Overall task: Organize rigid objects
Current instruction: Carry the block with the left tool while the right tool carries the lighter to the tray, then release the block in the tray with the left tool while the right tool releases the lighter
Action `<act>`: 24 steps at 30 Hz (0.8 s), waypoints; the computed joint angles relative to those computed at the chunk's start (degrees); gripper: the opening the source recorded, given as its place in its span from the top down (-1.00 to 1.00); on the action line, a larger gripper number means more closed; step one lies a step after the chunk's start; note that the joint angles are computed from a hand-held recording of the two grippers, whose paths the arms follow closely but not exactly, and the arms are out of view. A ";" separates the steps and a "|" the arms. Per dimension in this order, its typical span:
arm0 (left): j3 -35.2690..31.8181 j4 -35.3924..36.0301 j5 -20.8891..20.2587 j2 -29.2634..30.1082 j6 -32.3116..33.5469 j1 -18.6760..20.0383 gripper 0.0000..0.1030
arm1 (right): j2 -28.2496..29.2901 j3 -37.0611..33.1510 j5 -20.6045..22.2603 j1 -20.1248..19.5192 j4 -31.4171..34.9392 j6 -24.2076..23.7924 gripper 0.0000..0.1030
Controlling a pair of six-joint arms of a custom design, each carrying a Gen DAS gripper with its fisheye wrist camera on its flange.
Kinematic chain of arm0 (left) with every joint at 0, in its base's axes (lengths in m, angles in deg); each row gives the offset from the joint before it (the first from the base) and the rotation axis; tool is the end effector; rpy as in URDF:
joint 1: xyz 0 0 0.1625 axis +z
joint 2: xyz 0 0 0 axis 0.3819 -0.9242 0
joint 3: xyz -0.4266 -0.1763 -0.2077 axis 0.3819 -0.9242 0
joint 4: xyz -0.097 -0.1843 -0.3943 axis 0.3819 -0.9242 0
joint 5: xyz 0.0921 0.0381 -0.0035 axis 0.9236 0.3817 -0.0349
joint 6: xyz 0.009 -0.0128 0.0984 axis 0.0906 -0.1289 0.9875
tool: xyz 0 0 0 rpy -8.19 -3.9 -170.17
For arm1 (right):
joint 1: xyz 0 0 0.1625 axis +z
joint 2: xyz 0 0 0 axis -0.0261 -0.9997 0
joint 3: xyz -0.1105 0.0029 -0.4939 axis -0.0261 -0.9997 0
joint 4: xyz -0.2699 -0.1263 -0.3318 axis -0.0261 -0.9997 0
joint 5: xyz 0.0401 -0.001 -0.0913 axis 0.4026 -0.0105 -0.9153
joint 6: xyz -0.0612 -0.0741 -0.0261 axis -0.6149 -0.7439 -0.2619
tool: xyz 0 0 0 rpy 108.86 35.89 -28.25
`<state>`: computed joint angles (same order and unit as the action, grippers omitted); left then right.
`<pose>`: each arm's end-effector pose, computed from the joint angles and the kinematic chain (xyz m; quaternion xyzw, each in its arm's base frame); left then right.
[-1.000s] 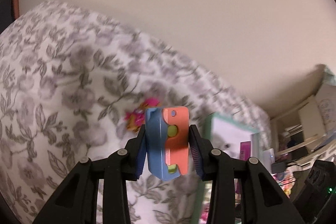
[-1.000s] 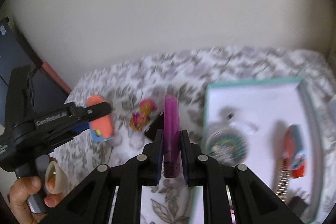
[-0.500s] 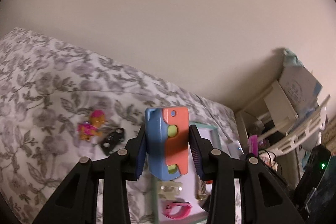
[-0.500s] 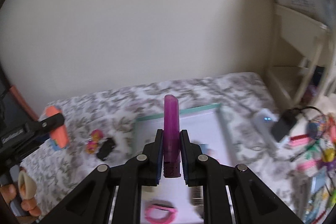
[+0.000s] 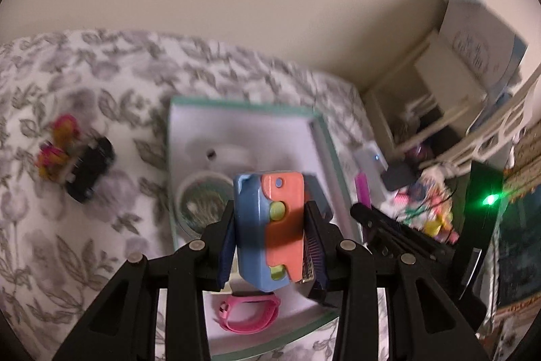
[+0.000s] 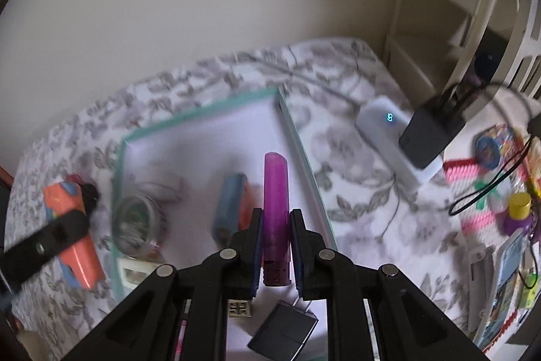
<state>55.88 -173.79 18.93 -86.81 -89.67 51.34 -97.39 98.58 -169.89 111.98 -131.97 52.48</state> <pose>-0.0234 -0.7240 0.3219 -0.0242 0.9458 -0.2751 0.1708 0.3642 -0.7746 -0.0460 0.1440 -0.9215 0.1873 0.3084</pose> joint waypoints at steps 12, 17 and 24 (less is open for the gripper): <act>-0.62 3.92 -0.05 2.75 -0.48 0.16 0.23 | 0.67 -0.34 0.41 -2.05 5.09 3.87 0.69; -0.77 3.89 0.71 3.29 0.65 -0.07 0.23 | 0.66 -0.51 0.11 -2.30 6.24 4.64 0.68; -0.92 3.95 1.58 3.96 1.68 -0.11 0.23 | 0.79 -0.89 -0.39 -2.21 7.89 5.18 0.69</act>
